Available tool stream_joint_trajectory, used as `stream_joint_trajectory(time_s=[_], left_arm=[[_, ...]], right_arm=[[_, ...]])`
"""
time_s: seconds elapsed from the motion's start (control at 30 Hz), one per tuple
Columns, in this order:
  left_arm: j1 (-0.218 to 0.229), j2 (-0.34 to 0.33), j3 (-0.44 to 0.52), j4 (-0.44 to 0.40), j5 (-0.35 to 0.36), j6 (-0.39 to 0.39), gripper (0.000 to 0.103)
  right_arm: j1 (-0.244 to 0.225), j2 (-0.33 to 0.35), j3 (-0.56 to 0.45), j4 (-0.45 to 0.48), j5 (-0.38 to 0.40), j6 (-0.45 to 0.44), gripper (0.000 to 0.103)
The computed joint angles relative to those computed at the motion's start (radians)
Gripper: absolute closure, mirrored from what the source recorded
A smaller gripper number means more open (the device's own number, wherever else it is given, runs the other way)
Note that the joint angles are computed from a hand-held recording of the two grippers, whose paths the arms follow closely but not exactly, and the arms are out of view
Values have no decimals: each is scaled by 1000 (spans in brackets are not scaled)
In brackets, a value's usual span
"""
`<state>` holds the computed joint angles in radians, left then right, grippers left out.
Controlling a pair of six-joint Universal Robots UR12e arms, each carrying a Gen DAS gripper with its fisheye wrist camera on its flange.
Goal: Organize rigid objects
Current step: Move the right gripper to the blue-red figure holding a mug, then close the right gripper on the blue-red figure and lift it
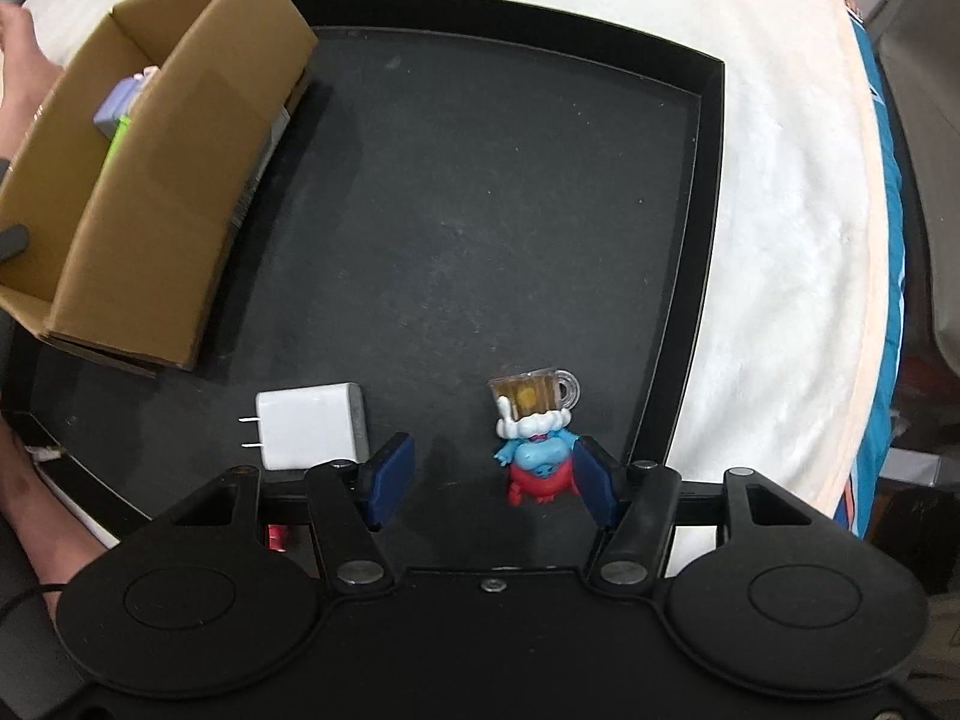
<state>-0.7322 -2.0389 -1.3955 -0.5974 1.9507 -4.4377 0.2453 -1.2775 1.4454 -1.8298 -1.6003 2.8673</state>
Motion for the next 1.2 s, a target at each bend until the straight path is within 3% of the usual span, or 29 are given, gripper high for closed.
stream_joint_trajectory(time_s=[0.4,0.8,1.0,1.2], left_arm=[[0,0,0,0,0,1,79],[0,0,0,1,-1,1,79],[1,0,-2,3,-2,0,79],[1,1,-5,7,-6,-2,79]], right_arm=[[6,19,3,14,-30,-92,45],[4,34,-3,41,-30,-76,45],[10,34,-17,41,-40,-96,64],[19,27,-15,50,-48,-112,64]])
